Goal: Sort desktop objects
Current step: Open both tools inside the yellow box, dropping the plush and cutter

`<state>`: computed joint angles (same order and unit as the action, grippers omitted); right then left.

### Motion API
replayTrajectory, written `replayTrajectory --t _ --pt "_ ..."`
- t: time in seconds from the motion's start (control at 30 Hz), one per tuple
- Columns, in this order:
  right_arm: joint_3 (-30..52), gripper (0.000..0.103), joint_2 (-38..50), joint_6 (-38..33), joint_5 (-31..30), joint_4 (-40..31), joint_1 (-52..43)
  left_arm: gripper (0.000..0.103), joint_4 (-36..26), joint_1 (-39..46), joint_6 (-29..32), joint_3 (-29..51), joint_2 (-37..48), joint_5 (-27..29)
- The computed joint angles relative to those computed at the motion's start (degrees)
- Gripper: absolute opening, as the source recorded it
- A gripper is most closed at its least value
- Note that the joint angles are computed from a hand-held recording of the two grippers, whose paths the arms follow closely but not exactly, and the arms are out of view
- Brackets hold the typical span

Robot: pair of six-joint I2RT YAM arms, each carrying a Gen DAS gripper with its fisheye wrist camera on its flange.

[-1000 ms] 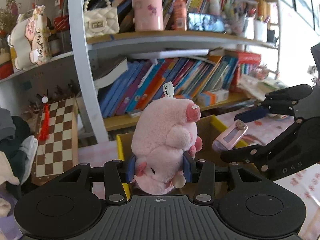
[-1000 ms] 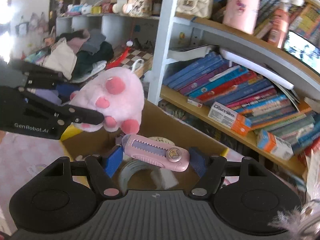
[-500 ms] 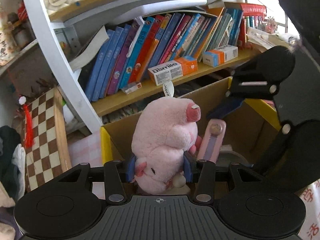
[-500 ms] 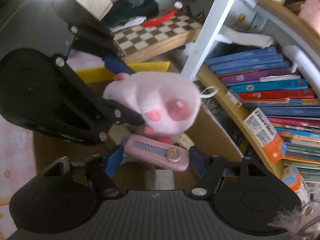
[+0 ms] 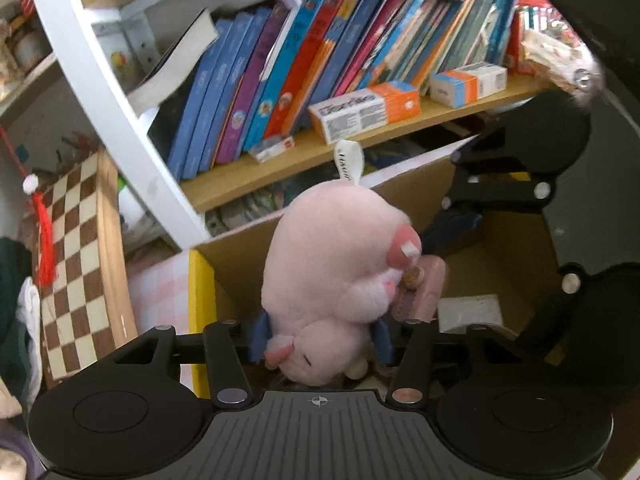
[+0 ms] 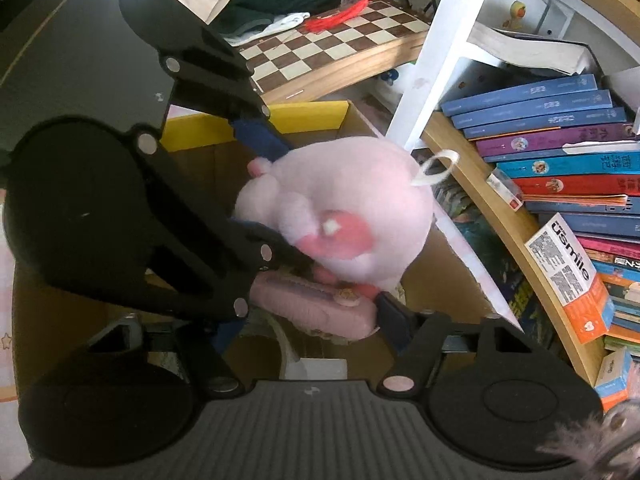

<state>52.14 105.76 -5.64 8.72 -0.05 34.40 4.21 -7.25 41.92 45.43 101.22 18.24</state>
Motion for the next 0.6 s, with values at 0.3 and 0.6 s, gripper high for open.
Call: replayTrajectory --t 0.3,0.6 --pt "-1.6 0.072 -1.7 0.8 -1.2 1.5 0.4 0.078 2.5 2.7 1.0 -4.6 -5.1 0.7" --pt "-9.6 0.084 -13.6 10.1 5.0 2.1 4.7 0.089 0.8 8.0 2.7 -11.8 -18.5 8.8"
